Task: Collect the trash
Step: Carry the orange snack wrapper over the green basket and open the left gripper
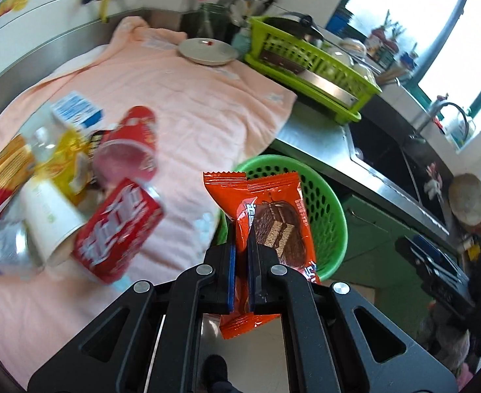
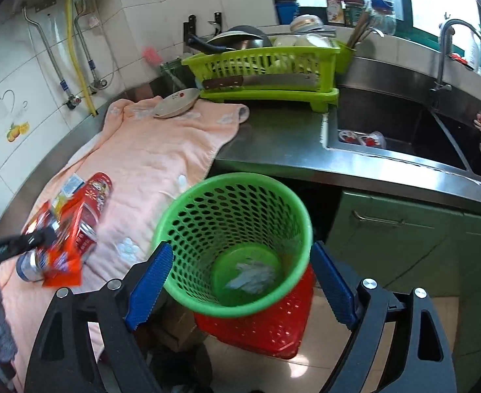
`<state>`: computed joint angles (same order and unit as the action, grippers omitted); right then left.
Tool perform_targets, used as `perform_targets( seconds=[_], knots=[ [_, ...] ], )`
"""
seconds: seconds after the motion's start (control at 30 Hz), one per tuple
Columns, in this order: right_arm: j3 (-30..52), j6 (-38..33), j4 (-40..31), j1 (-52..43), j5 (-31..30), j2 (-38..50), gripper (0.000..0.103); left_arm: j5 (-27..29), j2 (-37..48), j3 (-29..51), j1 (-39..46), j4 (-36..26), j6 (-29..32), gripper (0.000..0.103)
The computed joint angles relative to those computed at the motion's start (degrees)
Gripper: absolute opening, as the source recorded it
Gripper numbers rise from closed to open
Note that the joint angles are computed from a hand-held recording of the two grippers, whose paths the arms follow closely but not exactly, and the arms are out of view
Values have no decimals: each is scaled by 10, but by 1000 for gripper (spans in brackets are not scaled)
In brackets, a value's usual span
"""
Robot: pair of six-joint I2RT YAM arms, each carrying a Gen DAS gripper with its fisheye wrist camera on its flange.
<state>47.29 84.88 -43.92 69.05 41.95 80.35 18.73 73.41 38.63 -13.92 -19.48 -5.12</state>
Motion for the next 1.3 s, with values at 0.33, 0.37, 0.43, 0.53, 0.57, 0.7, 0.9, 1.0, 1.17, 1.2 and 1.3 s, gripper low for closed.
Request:
perform_targets(
  seconds=[0.33, 0.37, 0.43, 0.53, 0.57, 0.7, 0.9, 1.0, 1.17, 1.2, 1.3],
  knots=[
    [-33, 128, -80, 59, 10, -45, 83, -48, 202, 96, -137, 85, -61, 5],
    [-36, 133, -83, 64, 10, -49, 83, -49, 219, 108, -142, 88, -61, 5],
    [-35, 154, -100, 74, 10, -48, 83, -67, 251, 130, -158, 95, -64, 7],
    [-42, 175, -113, 84, 8, -54, 83, -75, 287, 155, -169, 104, -62, 13],
    [-44, 183, -118, 89, 7, -56, 83, -83, 297, 161, -172, 106, -62, 22],
    [-51, 202, -129, 99, 3, -59, 83, -90, 320, 169, -173, 121, -60, 47],
    [-51, 189, -117, 93, 1, -57, 83, -69, 291, 136, -165, 135, -44, 48],
    [-44, 162, -96, 83, 4, -52, 83, -66, 247, 104, -158, 138, -30, 49],
    [-23, 103, -53, 63, 7, -34, 84, -64, 160, 45, -124, 130, -5, 49],
    [-18, 88, -42, 59, 8, -29, 85, -61, 142, 33, -114, 128, 2, 49],
    [1, 40, -5, 46, 6, -9, 86, -54, 77, -5, -69, 108, 31, 49]
  ],
)
